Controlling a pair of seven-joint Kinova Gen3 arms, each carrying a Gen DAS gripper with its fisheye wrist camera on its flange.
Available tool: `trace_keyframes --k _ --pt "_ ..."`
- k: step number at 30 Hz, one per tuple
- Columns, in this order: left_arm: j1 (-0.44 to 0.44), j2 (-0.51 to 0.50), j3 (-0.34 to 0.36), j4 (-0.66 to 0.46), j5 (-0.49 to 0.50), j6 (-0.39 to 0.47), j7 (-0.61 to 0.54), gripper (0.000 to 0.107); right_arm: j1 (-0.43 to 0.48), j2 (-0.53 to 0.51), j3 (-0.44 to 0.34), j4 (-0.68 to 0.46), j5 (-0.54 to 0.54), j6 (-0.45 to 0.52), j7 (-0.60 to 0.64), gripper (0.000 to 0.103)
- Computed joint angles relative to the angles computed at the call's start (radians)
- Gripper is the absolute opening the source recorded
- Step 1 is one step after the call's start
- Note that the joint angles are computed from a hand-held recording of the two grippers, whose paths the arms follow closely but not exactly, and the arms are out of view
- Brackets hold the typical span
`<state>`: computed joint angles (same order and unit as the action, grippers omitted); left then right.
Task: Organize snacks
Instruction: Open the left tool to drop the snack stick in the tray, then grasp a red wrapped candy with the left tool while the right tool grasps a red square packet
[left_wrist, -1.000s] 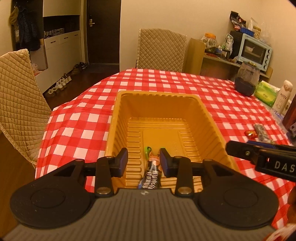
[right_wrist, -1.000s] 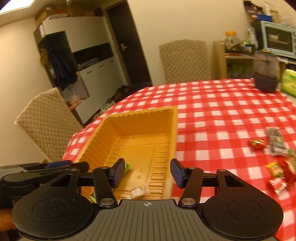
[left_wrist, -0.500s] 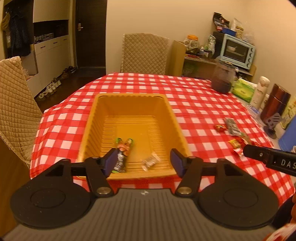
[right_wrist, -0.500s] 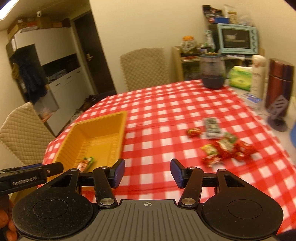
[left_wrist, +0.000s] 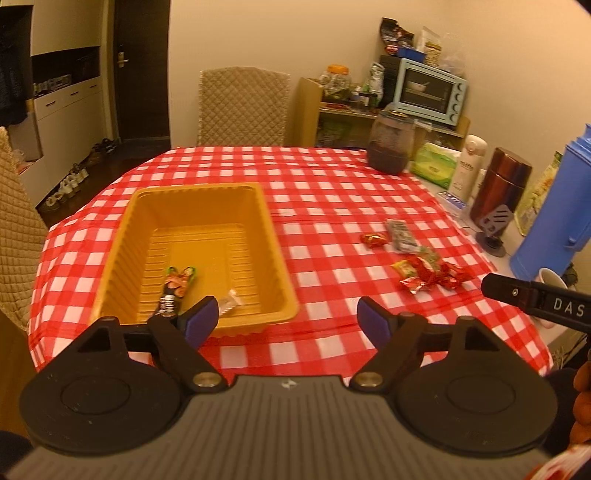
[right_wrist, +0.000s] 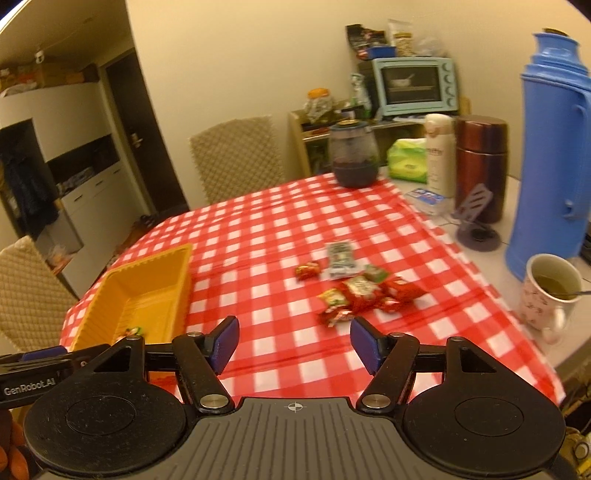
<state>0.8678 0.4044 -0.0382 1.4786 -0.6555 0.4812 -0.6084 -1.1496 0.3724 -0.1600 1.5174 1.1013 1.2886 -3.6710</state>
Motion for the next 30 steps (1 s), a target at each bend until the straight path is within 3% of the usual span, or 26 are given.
trace_keyframes --k 16,24,30 --pt "0.003 0.077 0.044 -0.116 0.108 -0.022 -0.167 0.081 0.031 -0.084 -0.048 0.116 -0.004 0.126 -0.102 0.068" --pt "-0.006 0.183 0.066 -0.267 0.213 0.002 -0.322 0.081 0.105 -0.142 -0.075 0.178 -0.004 0.107 -0.098 0.068" --pt "-0.017 0.298 0.082 -0.426 0.300 0.065 -0.444 0.081 0.201 -0.167 -0.075 0.244 -0.029 -0.005 -0.031 0.068"
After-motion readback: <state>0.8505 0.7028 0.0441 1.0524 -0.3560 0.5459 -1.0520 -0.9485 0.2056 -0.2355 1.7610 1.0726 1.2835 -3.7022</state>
